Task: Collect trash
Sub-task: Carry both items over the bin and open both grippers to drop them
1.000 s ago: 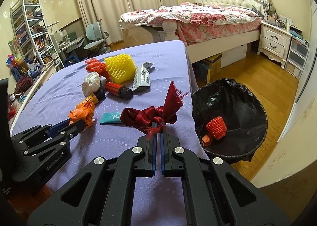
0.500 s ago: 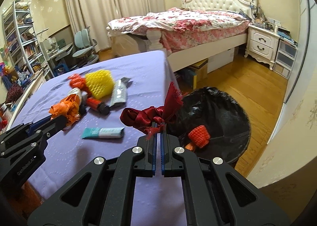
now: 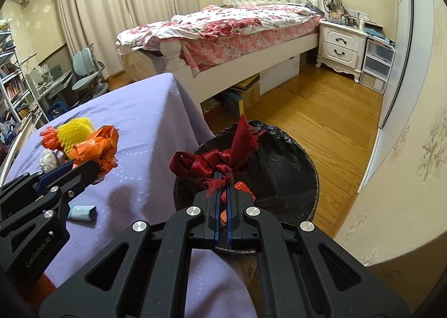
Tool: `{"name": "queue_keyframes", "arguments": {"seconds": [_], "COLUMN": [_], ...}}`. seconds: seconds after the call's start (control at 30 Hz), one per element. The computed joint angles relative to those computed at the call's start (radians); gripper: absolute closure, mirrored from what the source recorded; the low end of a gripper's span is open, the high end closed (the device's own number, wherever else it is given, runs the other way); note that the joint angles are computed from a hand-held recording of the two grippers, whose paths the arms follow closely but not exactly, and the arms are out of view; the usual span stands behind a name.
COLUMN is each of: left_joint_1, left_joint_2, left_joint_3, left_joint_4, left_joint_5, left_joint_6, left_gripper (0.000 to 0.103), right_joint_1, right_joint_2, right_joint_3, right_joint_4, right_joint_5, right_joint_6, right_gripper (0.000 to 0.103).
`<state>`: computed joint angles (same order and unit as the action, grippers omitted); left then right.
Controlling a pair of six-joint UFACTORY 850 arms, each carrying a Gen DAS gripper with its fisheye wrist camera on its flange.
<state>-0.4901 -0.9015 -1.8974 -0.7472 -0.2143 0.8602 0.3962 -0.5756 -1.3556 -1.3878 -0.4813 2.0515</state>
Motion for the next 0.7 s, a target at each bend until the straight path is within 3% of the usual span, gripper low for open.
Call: {"name": "queue_keyframes", "arguments": {"seconds": [0.3, 0.7], "left_joint_1": [-0.029, -0.047], "left_joint_2": [-0.100, -0.170], "left_joint_3": [-0.158, -0.266], "left_joint_4": [0.267, 0.445], "left_joint_5": [-0.057, -0.115], "left_joint_6": [-0.251, -0.409], "left_gripper": [0.077, 0.077], "right_joint_1": [-0.045, -0.075], "right_joint_2": [-0.020, -0.040], "right_joint_3": [-0.010, -0.024], "right_joint_4": [0.015, 0.051], "right_joint_5": [0.031, 0.052], "right_joint_6": [-0.018, -0.041], "right_gripper": [0.100, 0.098]}}
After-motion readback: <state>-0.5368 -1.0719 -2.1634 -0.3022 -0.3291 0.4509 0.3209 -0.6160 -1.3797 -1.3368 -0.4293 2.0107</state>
